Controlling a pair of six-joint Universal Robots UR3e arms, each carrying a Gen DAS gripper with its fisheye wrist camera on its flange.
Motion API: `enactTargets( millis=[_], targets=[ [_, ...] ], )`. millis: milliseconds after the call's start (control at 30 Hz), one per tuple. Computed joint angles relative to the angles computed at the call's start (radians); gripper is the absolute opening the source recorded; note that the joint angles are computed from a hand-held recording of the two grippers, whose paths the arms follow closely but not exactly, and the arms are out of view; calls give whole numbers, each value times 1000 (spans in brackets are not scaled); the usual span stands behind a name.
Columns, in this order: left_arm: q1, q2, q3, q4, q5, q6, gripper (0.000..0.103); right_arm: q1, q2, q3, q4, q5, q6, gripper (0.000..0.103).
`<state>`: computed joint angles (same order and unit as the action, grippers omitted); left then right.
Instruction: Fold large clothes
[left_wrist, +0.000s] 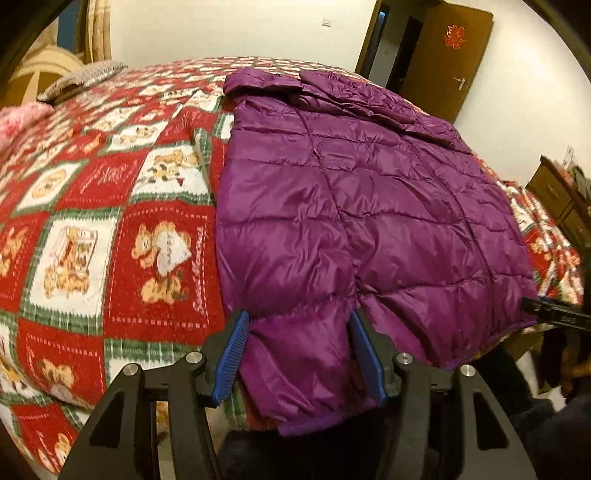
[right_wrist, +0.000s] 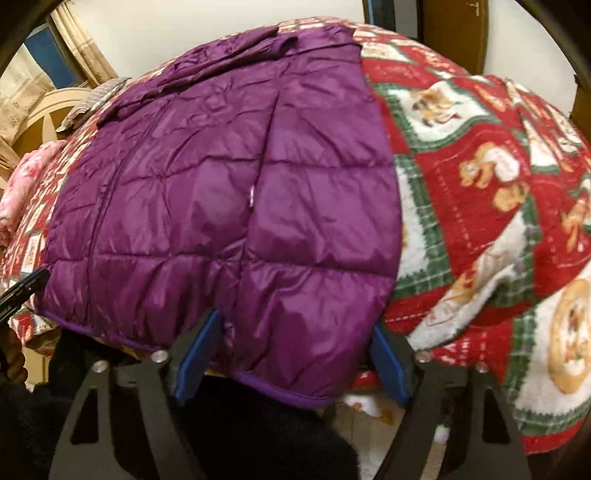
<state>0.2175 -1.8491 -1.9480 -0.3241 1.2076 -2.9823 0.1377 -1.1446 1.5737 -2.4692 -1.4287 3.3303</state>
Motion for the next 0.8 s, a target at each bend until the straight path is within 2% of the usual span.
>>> enactTargets(
  millis=[33,67,100,133,167,200,267,300,333,367,433,567,633,700,733,800],
  targets=[
    [17,16,-15,-10,-28,2,57,-2,1,4,-11,8,1,76],
    [32,29,-30,-18,-51,3,57,-9,-7,19,-24,19,-5,70],
    [49,37,-44,-25,-76,7,57,-15,-13,32,-35,26,-10,61],
    [52,36,-44,-29,-83,4,57,-22,-20,45,-47,33,-17,56],
    [57,29,-43,-33,-96,-1,57,-30,-28,76,-89,49,-23,47],
    [58,25,-40,-34,-105,-4,57,-41,-32,83,-94,69,-30,33],
    [48,17,-30,-38,-109,1,57,-53,-38,96,-112,105,-43,21],
    [44,18,-29,-36,-103,4,57,-48,-42,100,-118,100,-47,18],
    [41,19,-30,-32,-99,6,52,-41,-46,103,-127,95,-53,17],
    [40,19,-32,-28,-94,7,36,-34,-50,108,-134,87,-58,16],
    [50,19,-34,-36,-107,8,33,-24,-44,107,-144,76,-56,16],
    [52,58,-57,-17,-68,7,33,-38,-47,132,-170,95,-52,20],
    [57,93,-76,-5,-59,19,34,-42,-44,122,-154,100,-49,27],
    [62,116,-88,-6,-50,39,38,-55,-41,125,-153,125,-39,77],
    [62,118,-92,-3,-43,43,44,-71,-53,153,-176,160,-33,82],
    [69,116,-97,-5,-38,31,48,-84,-61,184,-216,203,-22,83]
  ],
)
